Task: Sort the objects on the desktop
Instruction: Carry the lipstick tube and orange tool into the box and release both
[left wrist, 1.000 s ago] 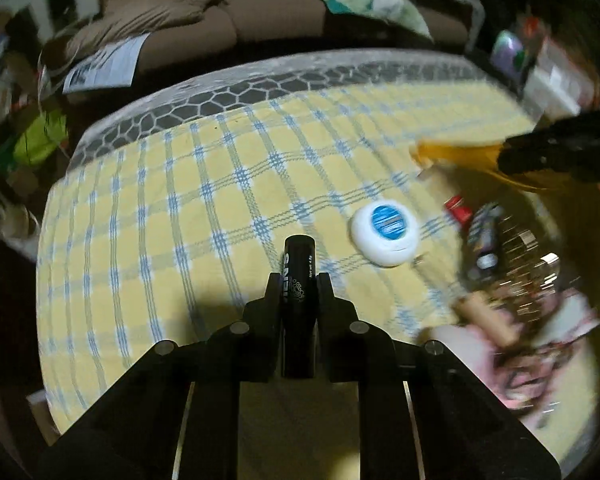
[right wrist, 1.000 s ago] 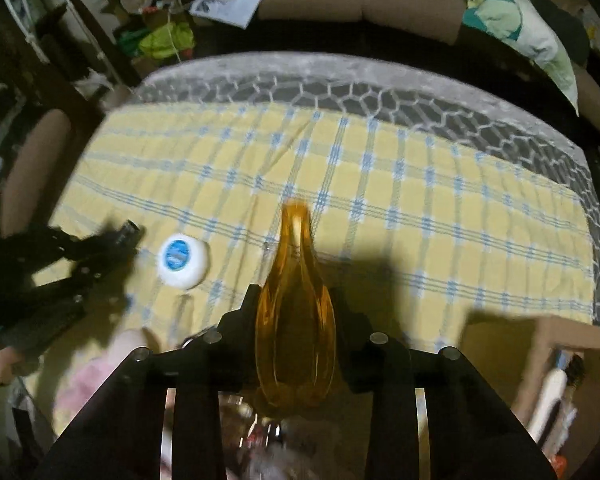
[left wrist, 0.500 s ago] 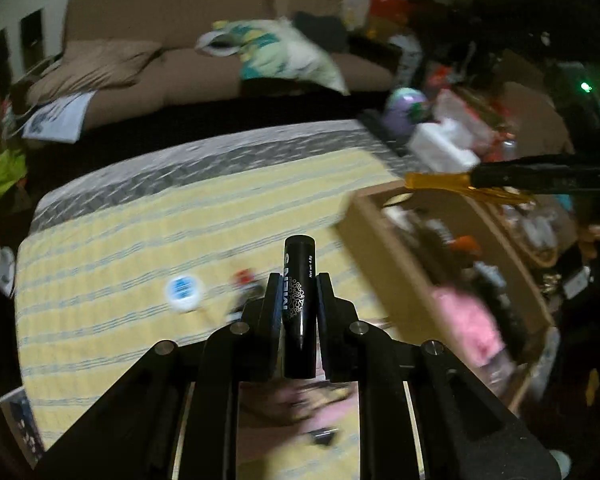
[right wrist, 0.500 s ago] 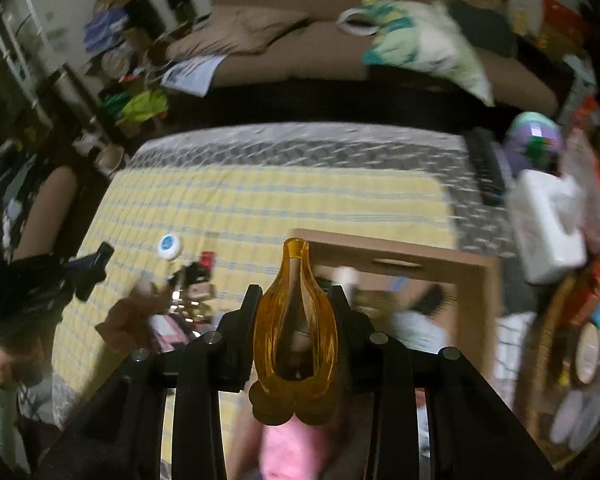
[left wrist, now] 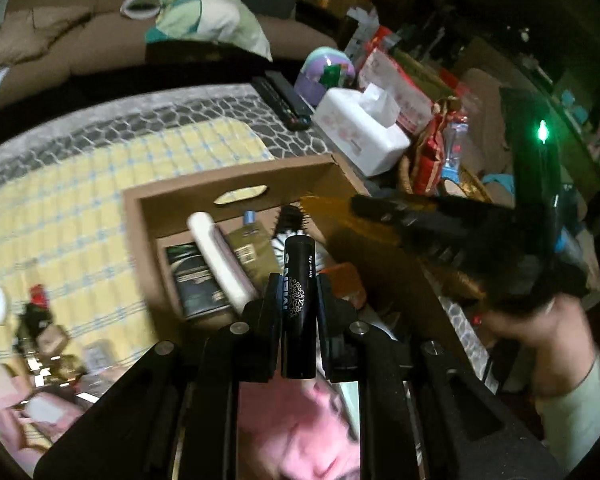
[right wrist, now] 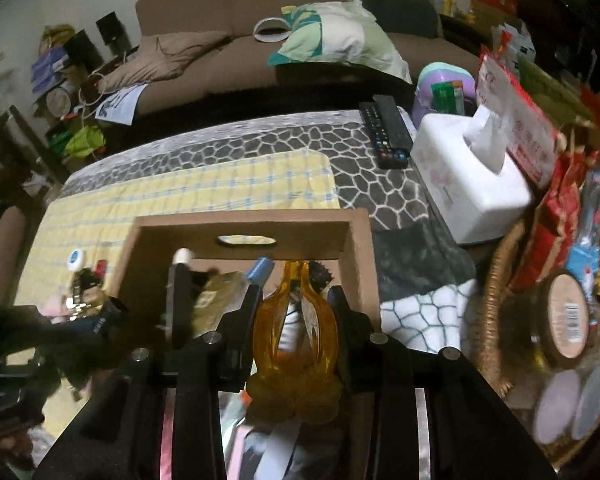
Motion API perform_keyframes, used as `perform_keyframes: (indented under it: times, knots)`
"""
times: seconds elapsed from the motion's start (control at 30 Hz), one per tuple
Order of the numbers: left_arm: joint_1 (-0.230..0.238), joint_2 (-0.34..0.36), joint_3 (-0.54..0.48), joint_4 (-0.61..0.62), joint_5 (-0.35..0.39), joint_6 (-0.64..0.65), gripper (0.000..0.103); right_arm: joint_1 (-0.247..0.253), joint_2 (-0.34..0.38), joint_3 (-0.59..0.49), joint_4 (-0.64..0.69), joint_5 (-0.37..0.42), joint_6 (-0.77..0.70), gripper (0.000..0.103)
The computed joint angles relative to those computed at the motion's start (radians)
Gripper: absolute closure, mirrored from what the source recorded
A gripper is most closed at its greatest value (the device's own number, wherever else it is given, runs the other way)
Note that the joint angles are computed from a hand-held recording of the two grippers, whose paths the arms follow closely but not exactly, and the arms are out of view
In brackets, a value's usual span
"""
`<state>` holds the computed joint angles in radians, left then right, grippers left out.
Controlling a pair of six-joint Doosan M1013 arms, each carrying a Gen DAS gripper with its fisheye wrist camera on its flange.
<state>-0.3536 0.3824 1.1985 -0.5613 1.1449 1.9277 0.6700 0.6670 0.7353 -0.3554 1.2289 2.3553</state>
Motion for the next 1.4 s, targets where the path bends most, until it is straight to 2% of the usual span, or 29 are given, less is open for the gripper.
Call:
perform_keyframes:
  times: [0.13, 0.23, 0.33, 0.4, 0.47, 0.53, 0.63, 0.73, 0.77, 0.83, 0.87, 0.97, 1.2, 1.4]
  knots:
    - [-0.022, 0.030, -0.009, 0.014, -0.007, -0.051, 0.088, 0.000, 0.012, 0.038, -0.033, -0.019, 0.000, 0.069]
    - [-0.026, 0.041, 0.000, 0.025, -0.014, -0.077, 0.088, 0.003, 0.035, 0.023, -0.023, 0.029, -0.061, 0.070]
    - [-0.029, 0.047, 0.005, 0.026, -0.018, -0.093, 0.088, 0.010, 0.047, -0.004, -0.020, 0.081, -0.117, 0.059]
    - [-0.028, 0.048, 0.008, 0.023, -0.024, -0.106, 0.088, 0.007, 0.011, 0.041, 0.008, 0.020, -0.089, 0.050]
    - [-0.027, 0.046, 0.014, 0.021, -0.037, -0.128, 0.088, 0.012, -0.015, 0.072, -0.023, -0.015, -0.049, 0.043]
    - [-0.024, 0.043, 0.019, 0.017, -0.047, -0.146, 0.087, 0.011, -0.038, 0.092, -0.011, -0.043, -0.034, 0.043]
    - [-0.021, 0.031, 0.022, 0.026, -0.051, -0.156, 0.078, 0.009, -0.055, 0.100, 0.027, -0.057, -0.031, 0.043]
    - [-0.021, 0.016, 0.022, 0.048, -0.051, -0.155, 0.067, 0.014, -0.053, 0.087, 0.041, -0.037, -0.046, 0.040]
    - [-0.020, 0.005, 0.026, 0.060, -0.057, -0.156, 0.056, 0.018, -0.053, 0.086, 0.040, -0.034, -0.045, 0.039]
    - [-0.018, -0.010, 0.031, 0.089, -0.065, -0.166, 0.046, 0.022, -0.055, 0.089, 0.052, -0.040, -0.032, 0.037]
    - [-0.013, -0.017, 0.033, 0.091, -0.063, -0.166, 0.036, 0.022, -0.059, 0.097, 0.057, -0.048, -0.020, 0.036]
    - [0.007, -0.047, 0.047, 0.085, -0.067, -0.160, 0.032, 0.030, -0.069, 0.104, 0.055, -0.049, 0.007, 0.030]
    - [0.070, -0.137, 0.103, 0.061, -0.072, -0.127, 0.009, 0.070, -0.078, 0.066, 0.025, -0.015, 0.018, 0.022]
    - [0.141, -0.221, 0.180, 0.061, -0.067, -0.087, 0.000, 0.114, -0.053, -0.007, 0.023, 0.031, 0.004, 0.020]
